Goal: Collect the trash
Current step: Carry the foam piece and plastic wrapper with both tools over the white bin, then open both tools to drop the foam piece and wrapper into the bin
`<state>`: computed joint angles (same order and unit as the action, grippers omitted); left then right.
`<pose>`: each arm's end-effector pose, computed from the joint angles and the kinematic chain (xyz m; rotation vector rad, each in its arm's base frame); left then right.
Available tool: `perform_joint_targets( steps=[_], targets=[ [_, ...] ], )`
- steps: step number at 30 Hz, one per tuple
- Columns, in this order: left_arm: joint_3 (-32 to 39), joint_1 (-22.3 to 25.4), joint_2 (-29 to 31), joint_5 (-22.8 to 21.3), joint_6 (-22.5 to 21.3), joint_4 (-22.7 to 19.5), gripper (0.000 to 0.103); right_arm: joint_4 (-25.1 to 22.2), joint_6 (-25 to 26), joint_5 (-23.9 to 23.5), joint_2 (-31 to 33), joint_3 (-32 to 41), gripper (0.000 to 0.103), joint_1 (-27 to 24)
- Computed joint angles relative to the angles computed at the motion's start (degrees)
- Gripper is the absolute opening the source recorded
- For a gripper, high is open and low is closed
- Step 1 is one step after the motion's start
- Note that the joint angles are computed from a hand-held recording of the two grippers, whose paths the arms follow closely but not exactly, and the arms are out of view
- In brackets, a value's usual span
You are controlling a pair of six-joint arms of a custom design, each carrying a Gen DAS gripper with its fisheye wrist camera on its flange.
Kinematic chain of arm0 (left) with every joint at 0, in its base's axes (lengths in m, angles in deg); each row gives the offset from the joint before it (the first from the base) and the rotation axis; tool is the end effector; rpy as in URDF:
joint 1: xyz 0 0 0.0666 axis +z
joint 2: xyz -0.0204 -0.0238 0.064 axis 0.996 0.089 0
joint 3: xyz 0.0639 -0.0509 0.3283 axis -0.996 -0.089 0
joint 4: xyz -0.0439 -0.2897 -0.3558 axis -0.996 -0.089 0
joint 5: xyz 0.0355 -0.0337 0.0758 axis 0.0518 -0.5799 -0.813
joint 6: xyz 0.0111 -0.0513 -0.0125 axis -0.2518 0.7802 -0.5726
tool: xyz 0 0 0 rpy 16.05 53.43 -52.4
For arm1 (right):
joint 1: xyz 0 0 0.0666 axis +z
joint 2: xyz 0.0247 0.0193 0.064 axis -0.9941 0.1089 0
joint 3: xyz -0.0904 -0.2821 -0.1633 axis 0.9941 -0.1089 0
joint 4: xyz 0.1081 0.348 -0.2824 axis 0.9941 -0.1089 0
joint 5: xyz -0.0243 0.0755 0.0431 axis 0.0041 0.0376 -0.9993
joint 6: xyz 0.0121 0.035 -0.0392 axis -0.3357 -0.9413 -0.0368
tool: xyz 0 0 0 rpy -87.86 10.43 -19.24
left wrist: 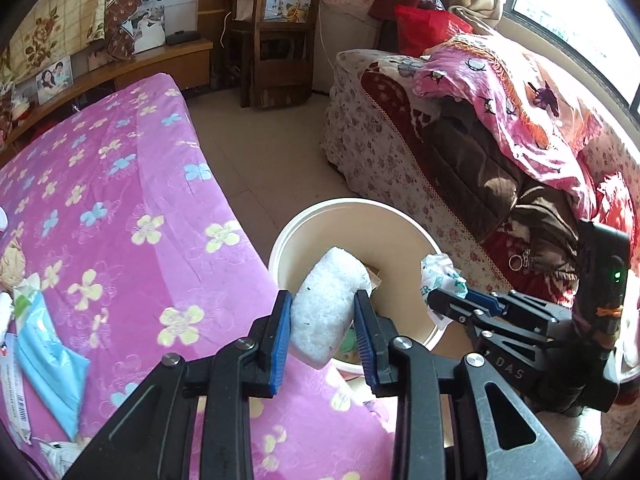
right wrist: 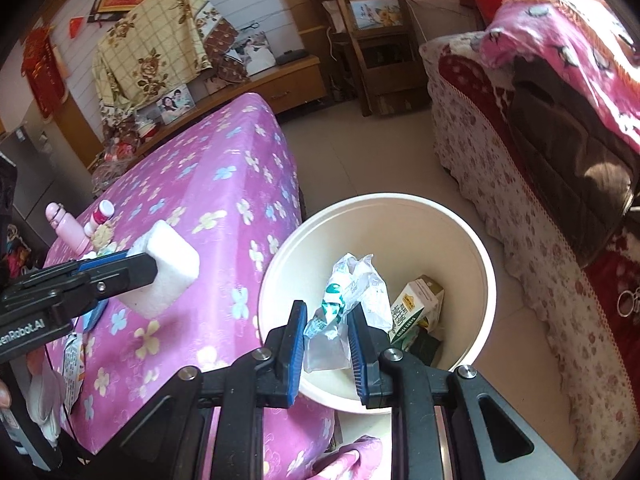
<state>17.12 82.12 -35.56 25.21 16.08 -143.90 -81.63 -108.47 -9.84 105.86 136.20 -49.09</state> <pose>0.3925 -0.0286 0.3515 0.2262 2.5151 -0.3258 0.3856 0.2634 0.3085 -0.1065 2.4686 0.4168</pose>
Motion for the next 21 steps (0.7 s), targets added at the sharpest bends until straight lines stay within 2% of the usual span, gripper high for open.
perform_joint_targets(
  steps=[6,9,17,19,20,21],
  targets=[
    [-0.16,0.25,0.92,0.47,2.53,1.86,0.056,1.03,-1.81,0.04,2.15,0.52,0.024,-1.05],
    [-0.38,0.59,0.98,0.01,2.52,1.89,0.057,1.77,-3.0,-2.25,2.72,0.38,0.025,-1.96],
    [-0.63,1.74,0.36,-0.06,2.72,1.15,0.057,3.71,-4.11,-4.15,3.0,-0.66,0.025,-2.44],
    [-0.75,1.96,0.05,0.1,2.65,1.11,0.057,3.88,-4.37,-3.94,2.88,-0.77,0.028,-2.42],
    [-0.7,2.06,0.05,0.17,2.57,1.08,0.057,4.01,-4.51,-3.99,2.82,-0.82,0.034,-2.44],
    [-0.77,2.11,-0.1,0.27,2.59,1.06,0.057,4.2,-4.66,-3.99,2.71,-0.88,0.046,-2.44]
  ],
)
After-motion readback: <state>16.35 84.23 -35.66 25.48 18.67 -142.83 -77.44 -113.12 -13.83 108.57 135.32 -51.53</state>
